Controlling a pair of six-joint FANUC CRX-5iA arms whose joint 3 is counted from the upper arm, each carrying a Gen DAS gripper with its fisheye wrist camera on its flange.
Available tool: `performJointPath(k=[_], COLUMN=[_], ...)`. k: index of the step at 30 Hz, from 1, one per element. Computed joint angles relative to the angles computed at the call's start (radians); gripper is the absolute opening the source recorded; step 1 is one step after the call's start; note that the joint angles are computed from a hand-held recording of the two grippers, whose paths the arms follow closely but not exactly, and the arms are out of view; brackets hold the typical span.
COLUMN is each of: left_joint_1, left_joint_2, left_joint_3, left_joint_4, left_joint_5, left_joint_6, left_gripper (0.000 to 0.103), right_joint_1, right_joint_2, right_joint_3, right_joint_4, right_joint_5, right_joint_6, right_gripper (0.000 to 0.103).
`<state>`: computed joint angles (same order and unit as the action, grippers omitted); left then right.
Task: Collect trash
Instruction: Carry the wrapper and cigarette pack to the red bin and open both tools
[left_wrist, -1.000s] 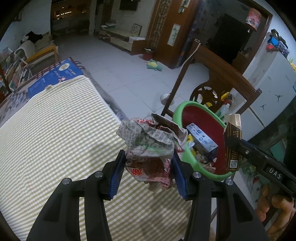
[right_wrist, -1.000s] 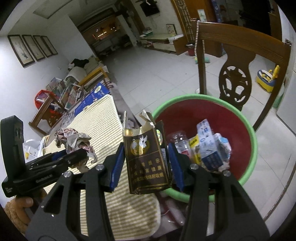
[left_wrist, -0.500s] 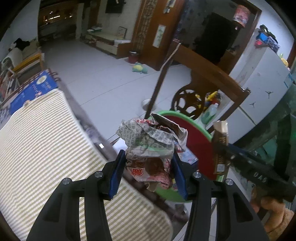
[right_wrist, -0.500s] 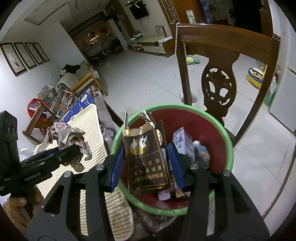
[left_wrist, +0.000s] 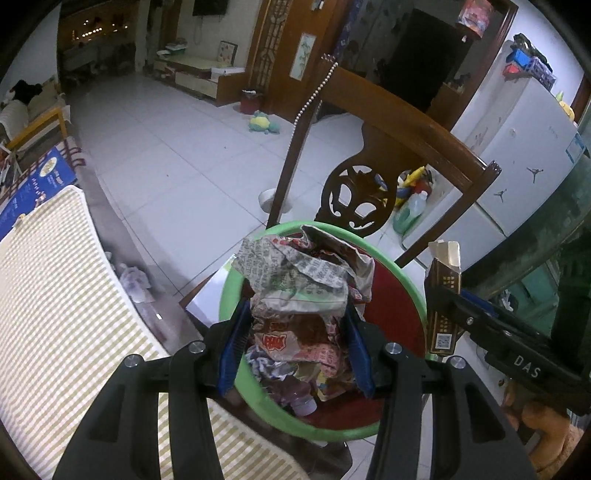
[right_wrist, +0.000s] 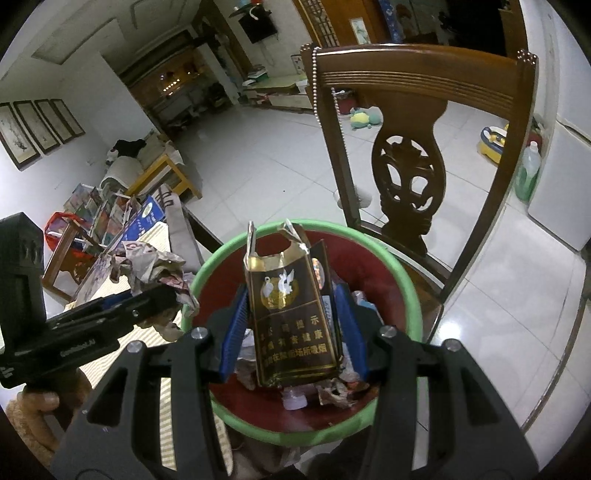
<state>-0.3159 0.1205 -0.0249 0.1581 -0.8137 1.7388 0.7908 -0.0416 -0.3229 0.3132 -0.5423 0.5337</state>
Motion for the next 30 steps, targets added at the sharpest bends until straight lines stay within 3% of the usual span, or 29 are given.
performJointPath(k=[6,14,16,19,26,30], left_joint_1=[-0.006,0.005,0.012,0.029,0.098,0.159], left_joint_2=[0.037,0.034,0.014,-0.015,-0.119,-0.197], left_joint_3=[0.031,0.029,0.015,-0.010,-0.105,-0.194], left_joint_4=[-0.001,-0.002,-0.019,-0.021,-0.028,0.012], left_joint_5=[-0.009,0.006,0.015,0.022,0.034,0.045], left_joint_6=[0.008,0.026,0.046,0.053,0.068,0.025], left_gripper=[0.049,0.067,0.076,0.079,0.088,0.091], right_joint_1=[-0.015,-0.026,-0.023,-0.015,0.045,0.088], right_joint_2=[0.013,0.045,0.057,0.081,0.120,0.130], right_joint_3=[0.021,0.056,0.068,0.093,0.116,0.113], right_joint_4=[-0.050,-0.097,-0.108,-0.129,-0.043,0.031], right_joint_5=[-0.010,-0.023,-0.025,-0.028,-0.034,-0.040], right_joint_6=[0.050,0.096,0.106,0.122,0.042,-0.046], right_gripper=[0.046,0.046,0.047,0.048,0.067,0.071])
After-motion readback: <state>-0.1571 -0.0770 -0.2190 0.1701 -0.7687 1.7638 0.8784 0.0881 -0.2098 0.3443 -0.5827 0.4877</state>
